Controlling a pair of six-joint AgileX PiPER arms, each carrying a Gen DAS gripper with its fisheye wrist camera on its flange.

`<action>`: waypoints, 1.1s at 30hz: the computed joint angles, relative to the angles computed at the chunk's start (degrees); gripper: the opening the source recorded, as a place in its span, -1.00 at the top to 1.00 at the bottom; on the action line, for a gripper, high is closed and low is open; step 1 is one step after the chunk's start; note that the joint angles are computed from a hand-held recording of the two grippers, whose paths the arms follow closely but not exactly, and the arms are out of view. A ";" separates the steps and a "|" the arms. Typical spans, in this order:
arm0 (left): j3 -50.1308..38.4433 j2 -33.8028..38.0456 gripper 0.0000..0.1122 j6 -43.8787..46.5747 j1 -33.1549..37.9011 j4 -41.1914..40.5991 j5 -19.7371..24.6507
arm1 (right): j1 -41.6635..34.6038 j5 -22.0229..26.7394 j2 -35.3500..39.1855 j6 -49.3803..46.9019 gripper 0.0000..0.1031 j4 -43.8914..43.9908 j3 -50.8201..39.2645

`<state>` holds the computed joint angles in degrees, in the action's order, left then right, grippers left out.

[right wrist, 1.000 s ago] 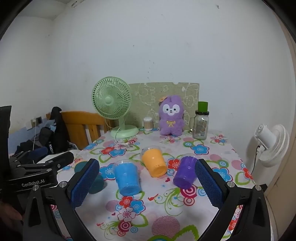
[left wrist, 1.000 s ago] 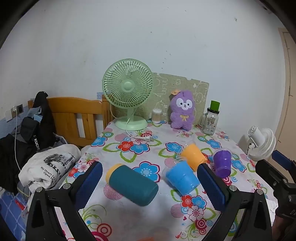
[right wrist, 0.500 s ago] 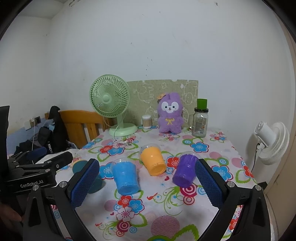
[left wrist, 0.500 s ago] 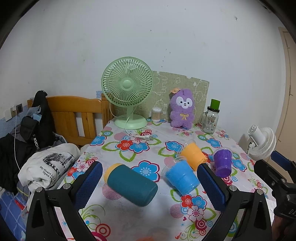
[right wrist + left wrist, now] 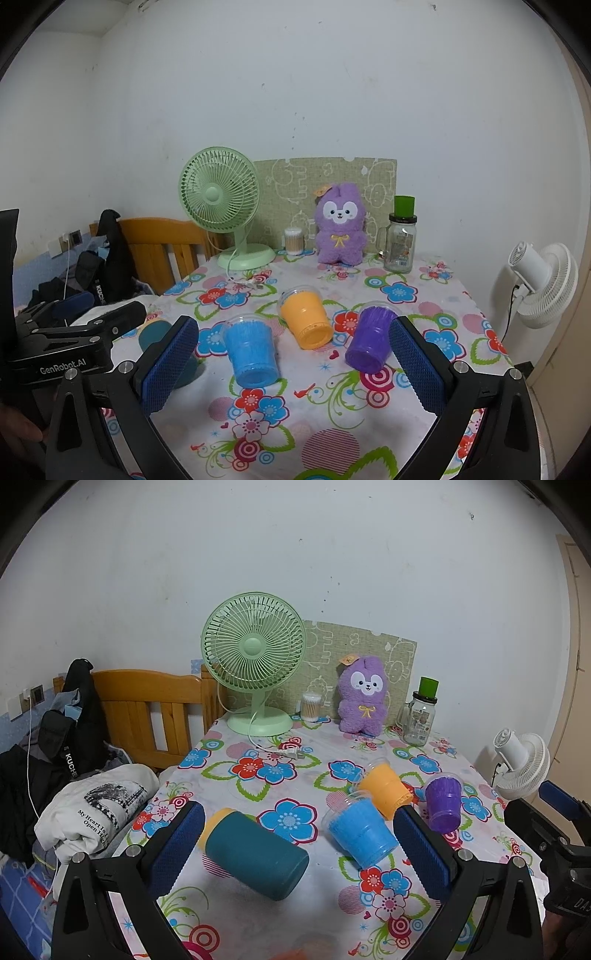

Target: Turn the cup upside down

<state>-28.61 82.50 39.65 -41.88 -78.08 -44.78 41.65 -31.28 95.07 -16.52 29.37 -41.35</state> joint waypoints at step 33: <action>-9.03 9.91 -0.83 5.95 7.41 2.91 13.40 | -7.55 12.73 10.05 -24.68 -1.00 31.23 -12.81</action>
<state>-37.65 92.42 45.60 -34.47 -75.17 -31.39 34.10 -18.56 105.12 -41.20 60.60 -54.16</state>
